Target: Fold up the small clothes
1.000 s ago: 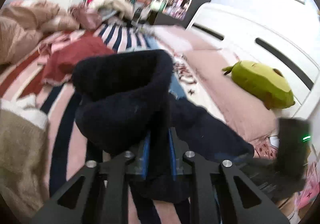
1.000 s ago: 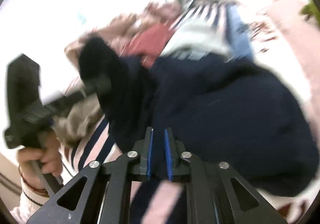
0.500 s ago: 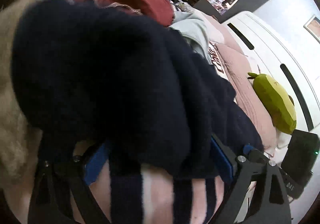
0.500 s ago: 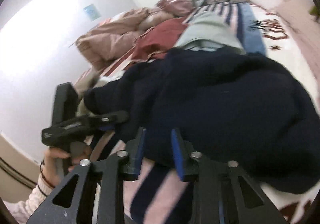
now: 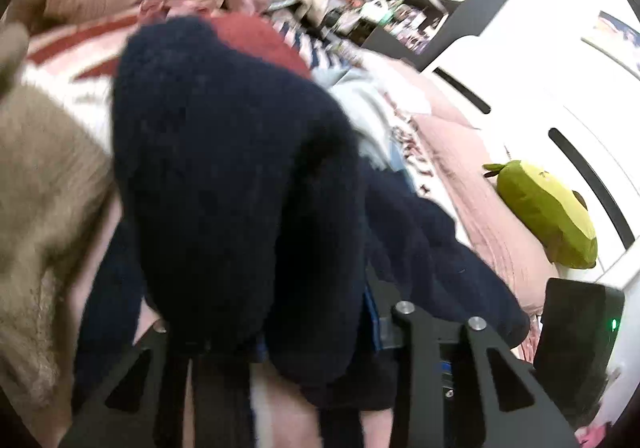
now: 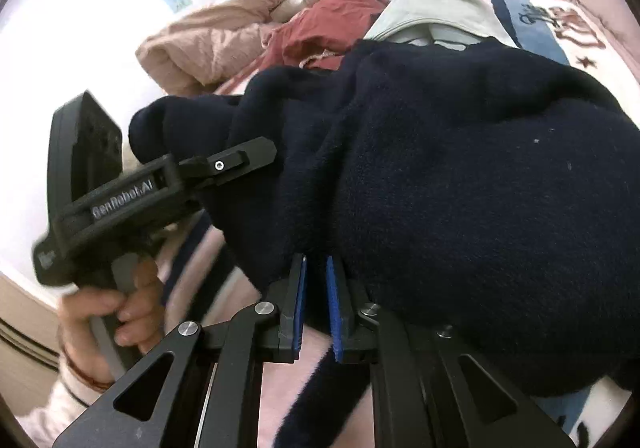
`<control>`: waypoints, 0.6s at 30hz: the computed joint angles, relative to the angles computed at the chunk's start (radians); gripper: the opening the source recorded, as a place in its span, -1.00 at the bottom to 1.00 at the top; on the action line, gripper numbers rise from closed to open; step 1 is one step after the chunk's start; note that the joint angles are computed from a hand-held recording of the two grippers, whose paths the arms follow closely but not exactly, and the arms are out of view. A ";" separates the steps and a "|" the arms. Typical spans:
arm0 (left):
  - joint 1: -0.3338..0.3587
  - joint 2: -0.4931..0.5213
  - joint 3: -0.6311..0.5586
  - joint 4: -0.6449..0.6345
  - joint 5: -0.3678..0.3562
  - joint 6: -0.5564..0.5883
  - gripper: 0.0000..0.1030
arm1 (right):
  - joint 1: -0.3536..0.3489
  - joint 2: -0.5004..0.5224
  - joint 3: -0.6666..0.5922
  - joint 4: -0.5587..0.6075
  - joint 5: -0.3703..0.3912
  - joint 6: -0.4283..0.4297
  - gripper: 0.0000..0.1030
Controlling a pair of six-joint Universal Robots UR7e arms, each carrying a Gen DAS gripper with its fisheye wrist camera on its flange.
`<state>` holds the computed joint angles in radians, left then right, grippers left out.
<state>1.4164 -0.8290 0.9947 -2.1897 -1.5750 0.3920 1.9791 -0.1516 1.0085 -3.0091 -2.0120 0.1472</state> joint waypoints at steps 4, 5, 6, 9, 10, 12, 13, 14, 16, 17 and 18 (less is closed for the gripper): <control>-0.053 -0.067 0.132 -0.151 0.062 0.174 -0.44 | 0.000 -0.097 0.163 -0.177 0.002 0.020 -0.87; -0.067 -0.080 0.163 -0.182 0.068 0.215 -0.45 | 0.002 -0.128 0.214 -0.230 -0.008 0.013 -0.86; -0.079 -0.088 0.185 -0.202 0.070 0.248 -0.46 | 0.007 -0.155 0.259 -0.276 -0.032 0.008 -0.81; -0.121 -0.107 0.244 -0.231 0.046 0.350 -0.48 | 0.025 -0.233 0.383 -0.405 -0.119 -0.015 -0.73; -0.136 -0.107 0.257 -0.224 0.037 0.378 -0.48 | 0.030 -0.260 0.426 -0.448 -0.145 -0.020 -0.73; -0.161 -0.107 0.283 -0.208 0.033 0.425 -0.49 | 0.042 -0.298 0.492 -0.519 -0.193 -0.030 -0.73; -0.177 -0.106 0.302 -0.195 0.036 0.457 -0.49 | 0.049 -0.318 0.530 -0.562 -0.222 -0.037 -0.73; -0.186 -0.107 0.318 -0.180 0.036 0.477 -0.50 | 0.052 -0.330 0.552 -0.588 -0.238 -0.042 -0.73; -0.200 -0.095 0.330 -0.127 0.038 0.514 -0.50 | 0.058 -0.353 0.599 -0.637 -0.268 -0.042 -0.73; -0.204 -0.094 0.341 -0.106 0.041 0.533 -0.50 | 0.057 -0.363 0.623 -0.660 -0.274 -0.036 -0.73; -0.204 -0.094 0.345 -0.084 0.046 0.551 -0.50 | 0.052 -0.370 0.631 -0.666 -0.273 -0.028 -0.73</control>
<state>1.2124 -0.9235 1.3394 -2.2737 -1.5294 0.9429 2.0315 -0.5220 1.6393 -3.6752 -2.2846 0.1189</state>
